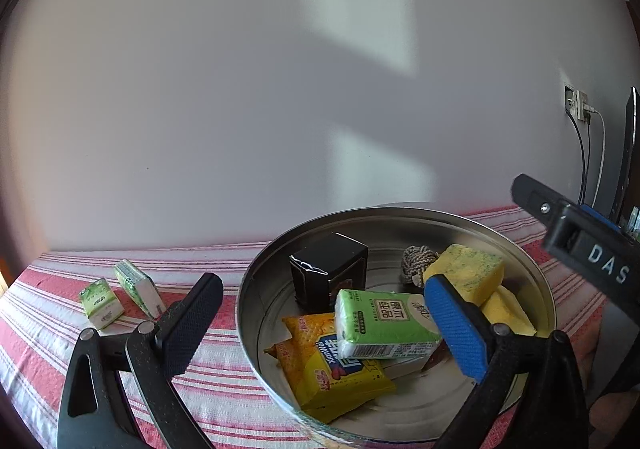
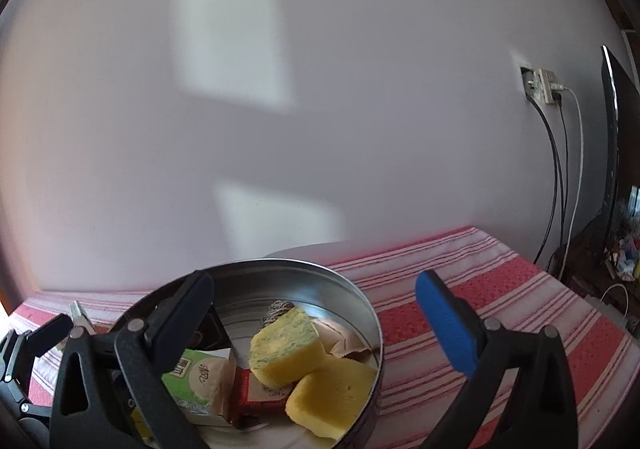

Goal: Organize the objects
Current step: 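Withdraw both tools from the tin toward the two small green tissue packs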

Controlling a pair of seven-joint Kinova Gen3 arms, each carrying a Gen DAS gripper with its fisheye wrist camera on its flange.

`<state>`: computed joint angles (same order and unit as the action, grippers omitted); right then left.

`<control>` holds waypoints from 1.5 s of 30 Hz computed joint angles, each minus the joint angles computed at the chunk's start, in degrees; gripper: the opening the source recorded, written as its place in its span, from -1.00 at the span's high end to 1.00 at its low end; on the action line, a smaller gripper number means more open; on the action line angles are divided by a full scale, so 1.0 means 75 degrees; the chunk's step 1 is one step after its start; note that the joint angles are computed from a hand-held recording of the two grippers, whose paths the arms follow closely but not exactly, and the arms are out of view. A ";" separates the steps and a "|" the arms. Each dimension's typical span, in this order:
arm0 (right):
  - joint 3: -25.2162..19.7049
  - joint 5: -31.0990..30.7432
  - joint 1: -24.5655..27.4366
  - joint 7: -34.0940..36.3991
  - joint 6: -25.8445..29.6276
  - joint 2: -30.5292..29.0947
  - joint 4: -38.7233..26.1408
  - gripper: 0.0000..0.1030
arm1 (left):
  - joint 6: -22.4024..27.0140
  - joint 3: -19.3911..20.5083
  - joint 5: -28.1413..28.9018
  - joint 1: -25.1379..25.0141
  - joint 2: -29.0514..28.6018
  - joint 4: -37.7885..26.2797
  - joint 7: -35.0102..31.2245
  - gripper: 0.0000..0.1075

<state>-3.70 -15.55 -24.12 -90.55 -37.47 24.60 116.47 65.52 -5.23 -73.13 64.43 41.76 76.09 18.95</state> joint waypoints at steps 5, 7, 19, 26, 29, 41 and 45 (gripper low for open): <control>0.1276 -0.0859 -0.1340 -0.0594 -0.1553 0.0106 0.0641 -1.00 | 0.0769 -0.0210 -0.0159 0.0267 0.0072 0.0238 0.0280 -0.90; 0.1687 -0.1395 -0.1904 -0.0868 -0.2175 0.0252 0.0825 -1.00 | 0.1009 -0.0224 -0.0383 0.0266 0.0110 0.0461 0.0680 -0.90; -0.0273 -0.3381 -0.1459 0.0809 -0.4034 0.0550 0.0997 -1.00 | 0.1817 0.0435 -0.0477 -0.0082 -0.0322 0.1568 0.1603 -0.90; -0.0486 -0.3782 -0.1915 0.1147 -0.4123 0.0439 0.1088 -1.00 | 0.1748 0.0786 -0.0642 -0.0342 -0.0705 0.2351 0.2370 -0.90; -0.0577 -0.3772 -0.2078 0.1360 -0.3885 0.0370 0.1043 -1.00 | 0.1807 0.0901 -0.0652 -0.0475 -0.0835 0.2643 0.2453 -0.90; -0.0810 -0.3939 -0.2971 0.2221 -0.3135 0.0731 0.0017 -1.00 | 0.2130 0.1349 -0.0317 -0.1239 -0.1604 0.3930 0.3172 -0.90; -0.0842 -0.3956 -0.3138 0.2534 -0.2436 0.0935 -0.0618 -1.00 | 0.2120 0.1475 -0.0209 -0.1549 -0.1824 0.4265 0.3317 -0.90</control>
<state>-10.02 -45.22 -47.66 -71.54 -55.74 31.62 111.84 81.42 5.83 -74.70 52.81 28.07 108.08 43.82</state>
